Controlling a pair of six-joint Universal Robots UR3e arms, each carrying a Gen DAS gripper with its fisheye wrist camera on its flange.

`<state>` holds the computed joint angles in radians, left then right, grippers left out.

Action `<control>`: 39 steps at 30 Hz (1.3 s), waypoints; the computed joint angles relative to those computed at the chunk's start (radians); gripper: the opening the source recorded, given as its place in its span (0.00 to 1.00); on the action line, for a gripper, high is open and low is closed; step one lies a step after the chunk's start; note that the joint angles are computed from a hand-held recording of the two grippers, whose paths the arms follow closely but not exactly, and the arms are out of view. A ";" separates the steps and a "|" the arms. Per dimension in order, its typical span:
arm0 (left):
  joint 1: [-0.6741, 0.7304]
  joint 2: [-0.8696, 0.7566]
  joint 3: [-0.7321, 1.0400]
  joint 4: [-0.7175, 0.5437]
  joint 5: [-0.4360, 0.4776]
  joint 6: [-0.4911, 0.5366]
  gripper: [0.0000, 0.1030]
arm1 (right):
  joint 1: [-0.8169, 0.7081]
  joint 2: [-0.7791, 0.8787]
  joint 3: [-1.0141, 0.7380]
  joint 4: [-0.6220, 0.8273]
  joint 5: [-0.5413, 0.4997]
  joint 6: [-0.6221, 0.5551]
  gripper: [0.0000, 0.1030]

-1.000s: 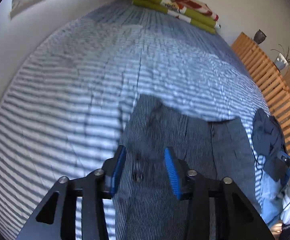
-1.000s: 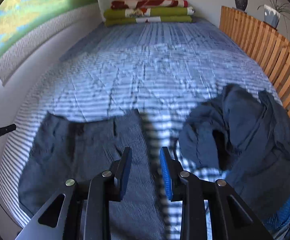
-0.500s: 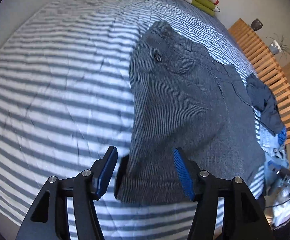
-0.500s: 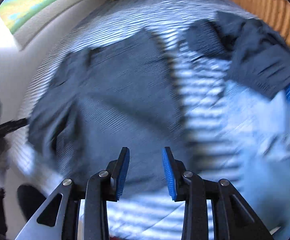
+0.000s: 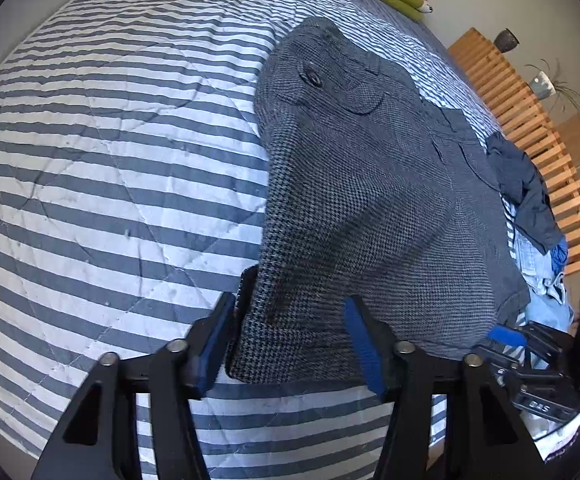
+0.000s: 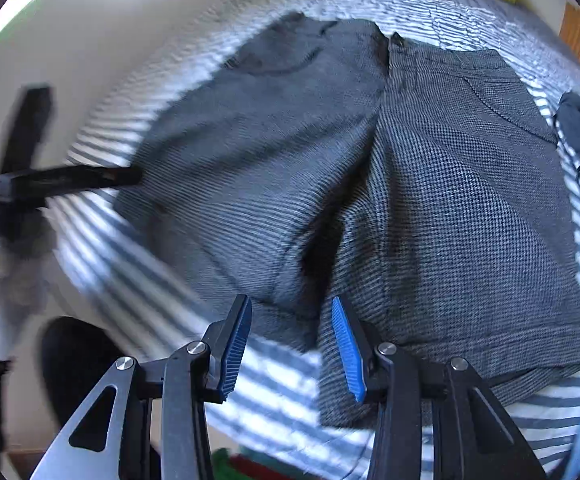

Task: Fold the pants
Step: 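Lay the grey shorts flat on the bed and open the left gripper, then grasp the leg edge of the grey shorts with the left gripper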

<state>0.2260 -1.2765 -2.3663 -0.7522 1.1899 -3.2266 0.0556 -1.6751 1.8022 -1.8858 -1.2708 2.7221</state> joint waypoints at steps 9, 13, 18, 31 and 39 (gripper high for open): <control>0.058 0.161 0.173 -0.285 -0.049 0.090 0.16 | -0.215 0.138 -0.252 0.575 0.402 -0.122 0.04; 0.081 0.233 0.277 -0.450 -0.057 0.144 0.63 | -0.329 0.144 -0.336 0.833 0.474 -0.260 0.08; 0.061 0.271 0.200 -0.396 0.036 0.151 0.86 | -0.243 -0.036 -0.163 0.437 0.137 -0.110 0.42; -0.151 0.006 0.139 -0.139 0.247 -0.052 0.25 | -0.097 0.100 -0.128 0.382 0.146 -0.064 0.22; -0.314 0.105 0.263 -0.269 0.340 -0.142 0.36 | -0.598 -0.084 -0.255 0.767 0.265 -0.468 0.36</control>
<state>-0.0884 -1.1715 -2.1033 -1.0207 1.5304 -3.3681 -0.5420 -1.7590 1.5475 -1.1184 -1.0061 2.2538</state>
